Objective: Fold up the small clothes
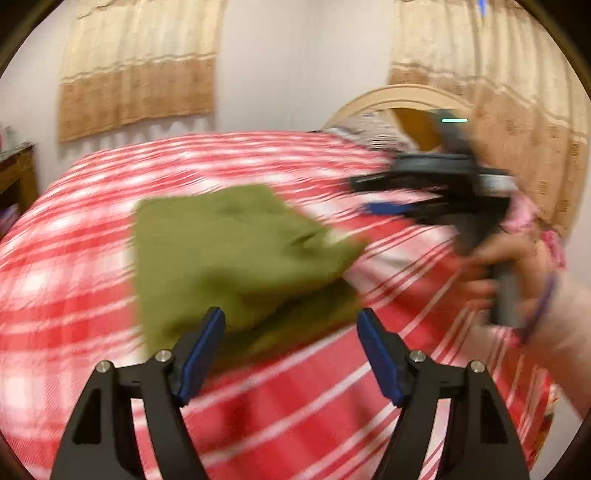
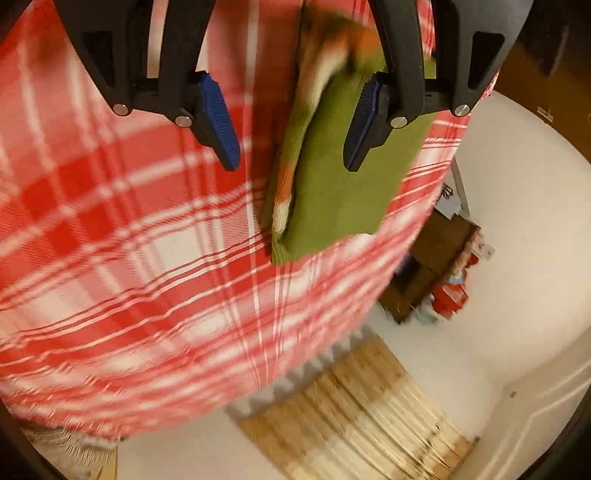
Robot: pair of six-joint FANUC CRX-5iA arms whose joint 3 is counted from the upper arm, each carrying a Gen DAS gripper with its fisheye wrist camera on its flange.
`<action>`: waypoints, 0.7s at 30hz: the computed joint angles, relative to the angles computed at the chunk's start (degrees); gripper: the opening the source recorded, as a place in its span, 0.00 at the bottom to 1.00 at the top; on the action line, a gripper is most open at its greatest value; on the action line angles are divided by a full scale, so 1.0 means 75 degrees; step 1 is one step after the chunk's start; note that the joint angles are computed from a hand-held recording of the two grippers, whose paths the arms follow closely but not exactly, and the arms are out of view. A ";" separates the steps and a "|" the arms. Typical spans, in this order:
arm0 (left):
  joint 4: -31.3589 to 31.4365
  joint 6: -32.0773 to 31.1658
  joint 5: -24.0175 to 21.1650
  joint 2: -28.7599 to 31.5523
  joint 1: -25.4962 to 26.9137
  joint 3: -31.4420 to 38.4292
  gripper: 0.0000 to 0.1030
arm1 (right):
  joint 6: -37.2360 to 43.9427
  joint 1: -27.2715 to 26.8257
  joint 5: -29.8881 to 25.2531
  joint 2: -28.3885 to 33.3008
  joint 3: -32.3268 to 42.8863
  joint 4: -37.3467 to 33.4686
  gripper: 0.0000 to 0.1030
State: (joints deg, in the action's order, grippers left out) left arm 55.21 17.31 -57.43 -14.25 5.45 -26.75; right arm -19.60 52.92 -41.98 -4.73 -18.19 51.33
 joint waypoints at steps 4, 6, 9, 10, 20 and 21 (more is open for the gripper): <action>-0.0604 0.0846 0.0191 -0.0049 0.0663 -0.0021 0.74 | -0.0954 0.1259 -0.1259 -0.0449 -0.0337 0.0788 0.58; -0.1020 0.1565 0.0381 0.0116 0.0701 0.0188 0.74 | -0.0840 0.1739 -0.1763 -0.0264 -0.0094 0.0794 0.58; -0.1625 0.2263 0.0820 0.0363 0.0497 0.0461 0.74 | 0.0236 0.2086 -0.2586 0.0350 0.0711 0.0545 0.58; -0.1956 0.2482 0.0989 0.0381 0.0329 0.0557 0.74 | 0.0790 0.2109 -0.2694 0.0603 0.1030 0.0393 0.58; -0.4081 0.4682 0.1154 0.0892 -0.0454 0.1618 0.79 | 0.3890 0.1627 -0.3560 0.2117 0.3012 -0.0987 0.58; -0.4179 0.4820 0.1159 0.0961 -0.0484 0.1716 0.80 | 0.4142 0.1531 -0.3600 0.2223 0.3156 -0.1388 0.58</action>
State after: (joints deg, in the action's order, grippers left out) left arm 23.86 53.46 -48.73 -7.04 1.82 -13.88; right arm 11.47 64.40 -68.98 11.94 5.48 40.92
